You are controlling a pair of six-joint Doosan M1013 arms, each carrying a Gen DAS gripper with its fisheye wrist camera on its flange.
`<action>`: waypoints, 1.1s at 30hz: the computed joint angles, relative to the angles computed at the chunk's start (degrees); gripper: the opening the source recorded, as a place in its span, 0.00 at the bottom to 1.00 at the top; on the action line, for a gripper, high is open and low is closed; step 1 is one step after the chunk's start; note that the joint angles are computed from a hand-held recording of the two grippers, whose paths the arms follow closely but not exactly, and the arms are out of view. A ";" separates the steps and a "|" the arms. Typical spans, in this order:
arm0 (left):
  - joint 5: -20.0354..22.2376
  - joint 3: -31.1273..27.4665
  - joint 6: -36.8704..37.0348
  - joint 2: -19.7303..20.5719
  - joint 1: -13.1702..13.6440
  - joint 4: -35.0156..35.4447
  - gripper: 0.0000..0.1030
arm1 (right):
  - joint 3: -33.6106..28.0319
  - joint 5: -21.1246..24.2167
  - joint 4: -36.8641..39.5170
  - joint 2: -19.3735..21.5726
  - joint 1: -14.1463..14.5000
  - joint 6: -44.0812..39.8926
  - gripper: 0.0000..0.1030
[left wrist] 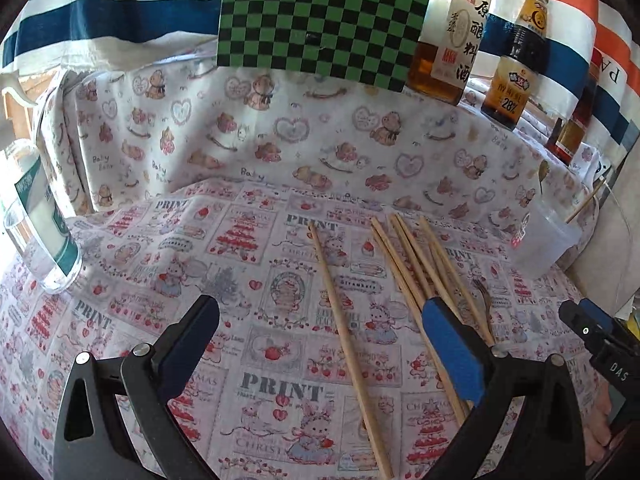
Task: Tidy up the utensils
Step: 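Grasp a bamboo chopstick with the left tool while the right tool approaches the gold fork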
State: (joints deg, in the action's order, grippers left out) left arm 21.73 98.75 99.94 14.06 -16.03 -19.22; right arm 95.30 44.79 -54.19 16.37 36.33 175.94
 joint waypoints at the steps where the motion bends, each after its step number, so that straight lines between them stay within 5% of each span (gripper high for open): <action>1: 0.30 -0.05 0.56 0.10 0.05 -0.62 0.98 | -0.03 -0.39 0.36 0.10 -0.02 -1.32 0.74; 5: 2.19 -0.90 -2.13 0.69 -0.24 2.93 0.98 | -0.19 -3.60 5.26 0.29 -0.53 -6.52 0.74; 11: 6.61 -2.75 -12.14 2.22 -1.10 13.38 0.98 | -2.49 -0.96 8.67 2.66 0.81 -16.35 0.69; 17: 10.43 -4.04 -6.11 3.28 0.08 5.33 0.97 | -2.90 -2.31 14.25 3.23 0.50 -21.86 0.53; 25: 11.94 -4.32 1.15 3.39 0.47 -1.16 0.73 | -3.88 -1.94 16.75 4.26 0.71 -26.36 0.39; 30: 16.48 -5.63 6.21 4.60 1.04 -6.43 0.67 | -4.41 -1.62 18.07 4.64 0.84 -29.14 0.37; 33: 16.85 -5.64 8.29 4.66 0.68 -6.85 0.62 | -4.24 -2.51 19.50 4.47 0.47 -29.90 0.27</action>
